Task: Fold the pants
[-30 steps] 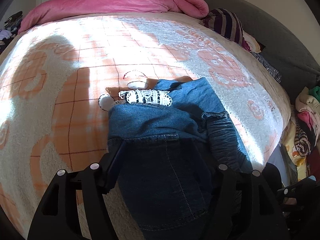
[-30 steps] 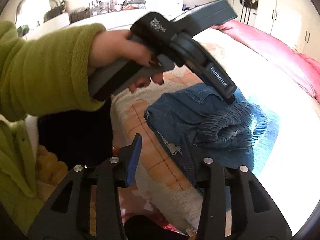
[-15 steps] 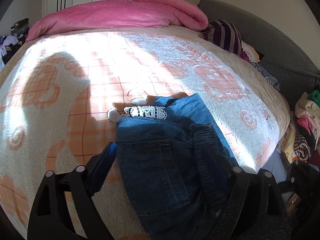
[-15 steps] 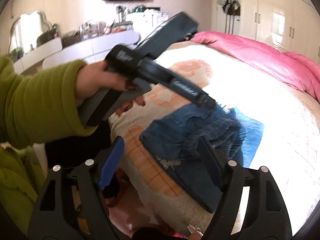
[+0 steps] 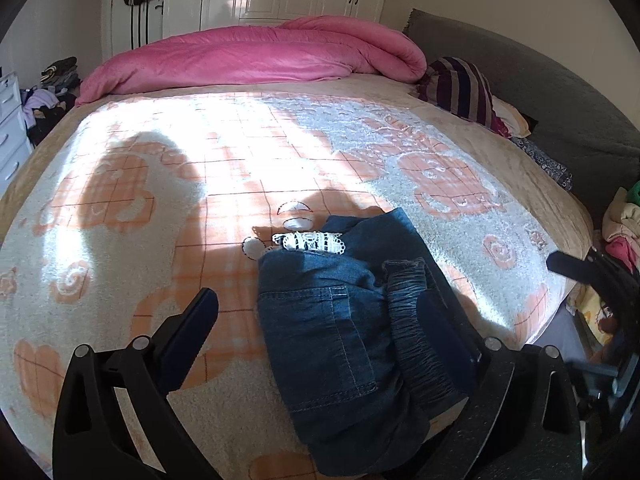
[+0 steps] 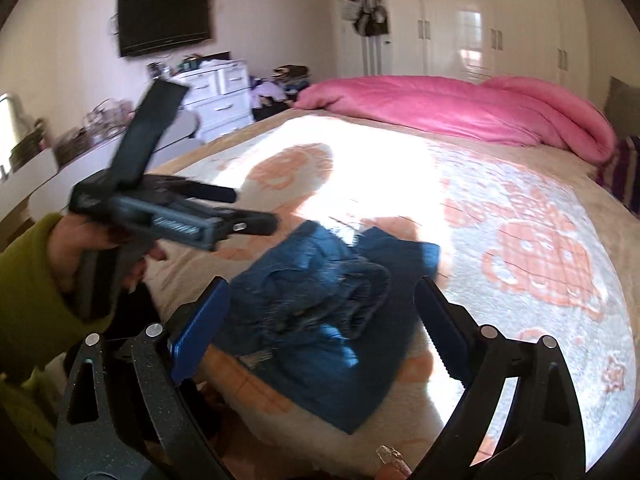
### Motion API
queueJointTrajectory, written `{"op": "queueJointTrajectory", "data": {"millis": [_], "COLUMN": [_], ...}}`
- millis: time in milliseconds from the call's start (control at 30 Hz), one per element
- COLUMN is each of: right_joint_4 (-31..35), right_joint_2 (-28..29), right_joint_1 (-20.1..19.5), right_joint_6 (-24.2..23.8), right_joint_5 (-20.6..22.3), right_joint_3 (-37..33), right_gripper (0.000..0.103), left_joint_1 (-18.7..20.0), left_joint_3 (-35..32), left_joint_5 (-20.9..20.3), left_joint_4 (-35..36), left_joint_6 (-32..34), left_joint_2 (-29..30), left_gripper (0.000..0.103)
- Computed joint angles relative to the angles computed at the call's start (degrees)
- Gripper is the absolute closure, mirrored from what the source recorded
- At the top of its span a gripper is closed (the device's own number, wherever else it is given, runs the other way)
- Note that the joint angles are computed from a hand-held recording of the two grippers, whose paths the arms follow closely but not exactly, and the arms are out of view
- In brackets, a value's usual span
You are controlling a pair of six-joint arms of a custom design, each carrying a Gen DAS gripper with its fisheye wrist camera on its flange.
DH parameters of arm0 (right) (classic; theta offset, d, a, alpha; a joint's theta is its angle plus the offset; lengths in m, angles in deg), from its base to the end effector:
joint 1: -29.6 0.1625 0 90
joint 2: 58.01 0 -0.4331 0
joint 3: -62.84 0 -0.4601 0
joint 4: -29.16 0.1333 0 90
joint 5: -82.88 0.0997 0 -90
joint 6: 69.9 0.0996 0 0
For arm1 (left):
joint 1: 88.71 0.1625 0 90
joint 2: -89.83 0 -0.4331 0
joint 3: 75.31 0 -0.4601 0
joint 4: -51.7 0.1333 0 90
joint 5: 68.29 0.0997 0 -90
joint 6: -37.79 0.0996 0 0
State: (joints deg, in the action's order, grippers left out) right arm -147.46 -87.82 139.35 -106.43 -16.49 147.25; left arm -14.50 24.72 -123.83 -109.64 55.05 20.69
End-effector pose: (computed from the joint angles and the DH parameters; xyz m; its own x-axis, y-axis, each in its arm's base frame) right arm 0.3734 -0.6936 -0.0277 -0.5991 -0.6776 0.4265 -0.8003 0.4911 -0.3439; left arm -0.0020 -0.7042 0.3332 -0.7916 0.0942 -0.6037 0.4628 0.7375 -0.4918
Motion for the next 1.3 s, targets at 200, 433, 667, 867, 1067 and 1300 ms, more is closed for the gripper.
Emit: {"op": "queueJointTrajectory", "data": {"millis": [200, 433, 667, 867, 1067, 1300], "right_joint_4": [-0.15, 1.69, 6.04, 11.32, 17.69, 21.28], "right_joint_2": [2.04, 4.15, 5.9, 6.96, 8.96, 10.72], "right_joint_1": [-0.64, -0.9, -1.74, -2.94, -3.91, -4.49], "right_joint_6": [3.37, 6.7, 10.9, 16.21, 20.2, 20.55], "right_joint_5": [-3.65, -8.77, -11.81, -10.61, -8.82, -9.29], "right_joint_3": [-2.49, -5.18, -7.88, -10.38, -14.35, -16.73], "right_gripper": [0.016, 0.016, 0.016, 0.022, 0.034, 0.043], "left_joint_1": [0.66, 1.9, 3.27, 4.34, 5.24, 6.19], "left_joint_3": [-0.1, -0.86, -1.44, -2.24, -3.04, -3.41], "left_joint_5": [0.41, 0.62, -0.37, -1.69, -2.84, -6.04], "left_joint_4": [0.54, 1.8, 3.27, 4.79, 6.13, 5.68], "left_joint_6": [-0.69, -1.91, -3.79, -5.67, -6.45, -6.87], "left_joint_2": [0.26, 1.3, 2.27, 3.49, 4.83, 5.62], "left_gripper": [0.004, 0.004, 0.004, 0.004, 0.004, 0.005]}}
